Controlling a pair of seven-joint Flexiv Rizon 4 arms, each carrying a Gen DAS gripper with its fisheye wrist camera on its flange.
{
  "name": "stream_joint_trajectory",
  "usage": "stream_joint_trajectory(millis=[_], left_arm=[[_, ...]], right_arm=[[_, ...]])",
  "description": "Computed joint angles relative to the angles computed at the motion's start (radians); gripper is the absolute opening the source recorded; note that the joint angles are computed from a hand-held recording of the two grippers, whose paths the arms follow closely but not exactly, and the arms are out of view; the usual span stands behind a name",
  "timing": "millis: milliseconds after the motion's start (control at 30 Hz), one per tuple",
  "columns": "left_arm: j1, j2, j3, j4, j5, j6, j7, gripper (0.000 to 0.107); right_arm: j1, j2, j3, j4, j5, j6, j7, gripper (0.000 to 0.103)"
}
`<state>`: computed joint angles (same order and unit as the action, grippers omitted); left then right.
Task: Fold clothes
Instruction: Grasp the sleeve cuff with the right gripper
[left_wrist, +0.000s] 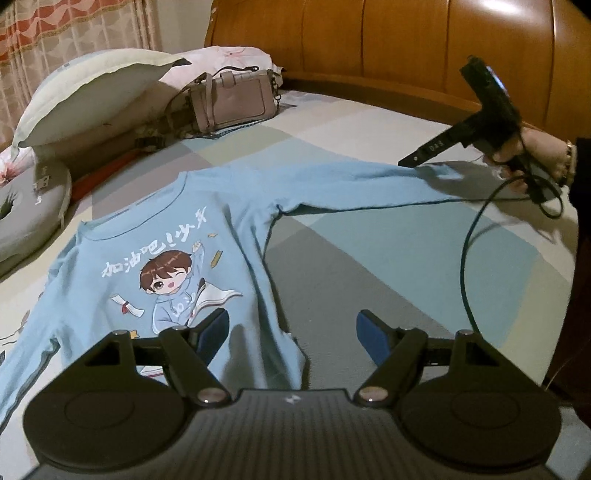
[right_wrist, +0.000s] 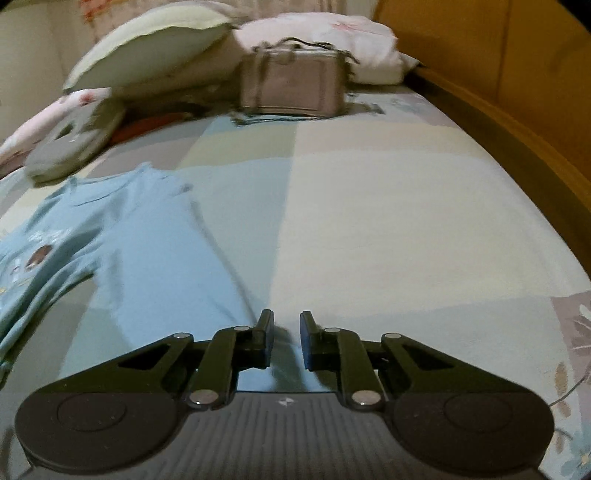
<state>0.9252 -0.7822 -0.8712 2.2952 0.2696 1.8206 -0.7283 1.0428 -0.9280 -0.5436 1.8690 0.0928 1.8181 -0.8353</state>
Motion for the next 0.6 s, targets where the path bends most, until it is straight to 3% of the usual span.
stream_joint_trajectory(millis=[133,333,500,600], left_arm=[[0.002,-0.010,-0.003,-0.003,0.001,-0.005,0.004,0.077],[0.008,-0.015,-0.004,-0.003,-0.005,-0.007,0.007,0.077],[0.012,-0.022,-0.003,-0.005,-0.005,-0.003,0.003,0.078],[0.010,-0.027,-0.001,-0.008,-0.005,-0.007,0.003,0.078]], right_arm=[[0.047,-0.003,-0.006,0.005,-0.005,0.019,-0.031,0.019],[0.174,-0.035,-0.114,0.024,-0.045,-0.032,-0.100,0.019],[0.141,-0.036,-0.117,0.007,0.048,0.049,-0.071,0.020],[0.064,-0.041,-0.070,-0.049,0.091,0.055,-0.037,0.020]])
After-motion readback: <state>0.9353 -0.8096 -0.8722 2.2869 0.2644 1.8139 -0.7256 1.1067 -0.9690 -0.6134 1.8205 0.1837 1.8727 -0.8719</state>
